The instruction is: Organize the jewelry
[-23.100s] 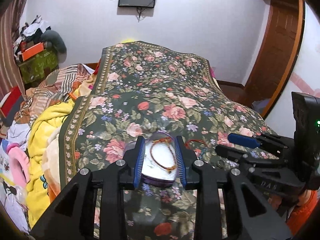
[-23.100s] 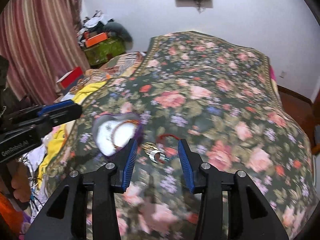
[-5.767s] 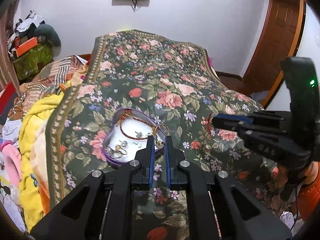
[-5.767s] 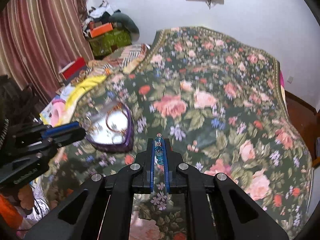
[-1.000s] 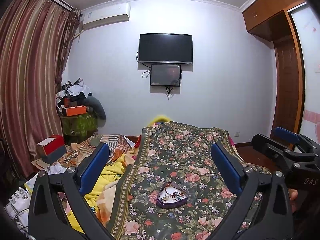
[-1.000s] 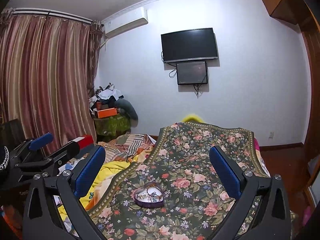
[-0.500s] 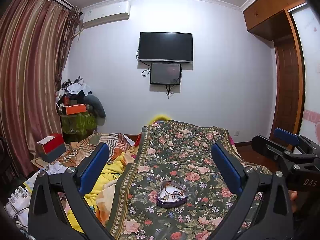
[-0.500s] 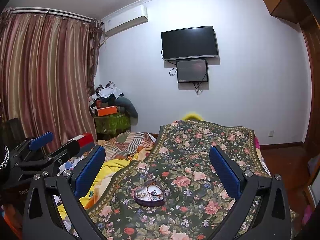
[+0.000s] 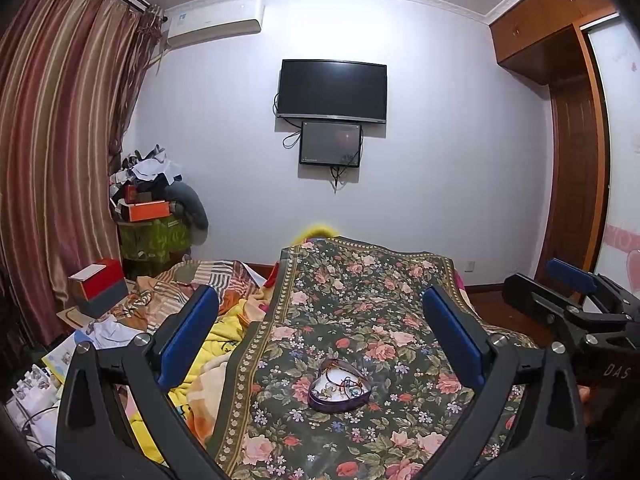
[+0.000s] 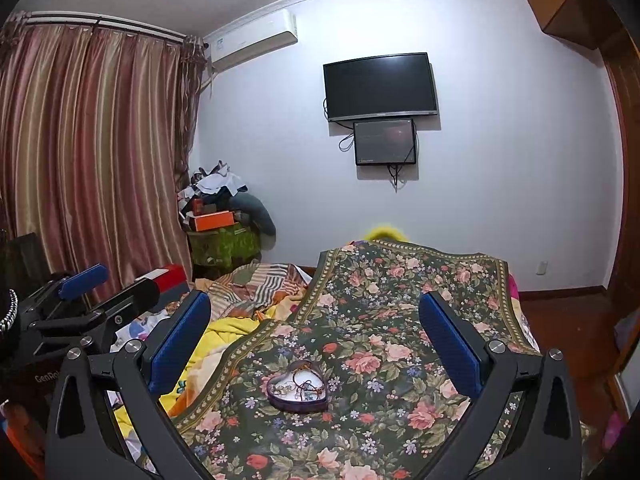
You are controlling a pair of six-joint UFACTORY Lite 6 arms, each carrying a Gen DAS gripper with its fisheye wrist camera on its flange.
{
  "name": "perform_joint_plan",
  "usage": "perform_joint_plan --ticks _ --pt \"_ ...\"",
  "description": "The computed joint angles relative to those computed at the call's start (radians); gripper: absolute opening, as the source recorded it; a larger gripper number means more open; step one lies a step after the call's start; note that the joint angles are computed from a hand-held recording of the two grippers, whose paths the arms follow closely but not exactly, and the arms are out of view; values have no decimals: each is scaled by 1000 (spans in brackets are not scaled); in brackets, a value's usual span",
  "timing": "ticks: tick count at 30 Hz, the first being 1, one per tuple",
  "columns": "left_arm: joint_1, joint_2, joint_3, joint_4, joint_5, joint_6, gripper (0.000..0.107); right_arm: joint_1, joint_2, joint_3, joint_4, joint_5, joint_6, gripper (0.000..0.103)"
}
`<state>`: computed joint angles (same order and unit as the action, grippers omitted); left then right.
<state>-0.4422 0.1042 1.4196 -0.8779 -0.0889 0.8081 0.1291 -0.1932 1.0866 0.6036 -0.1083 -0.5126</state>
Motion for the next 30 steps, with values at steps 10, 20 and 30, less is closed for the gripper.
perform_joint_plan --ticks 10,20,30 --pt "6 2 4 -38 19 33 103 -1 1 3 15 4 -14 103" --pt "-1 8 14 -95 17 96 103 -10 5 6 -70 6 69 103" --pt "11 14 21 -176 40 165 103 -19 9 4 -165 8 164 103"
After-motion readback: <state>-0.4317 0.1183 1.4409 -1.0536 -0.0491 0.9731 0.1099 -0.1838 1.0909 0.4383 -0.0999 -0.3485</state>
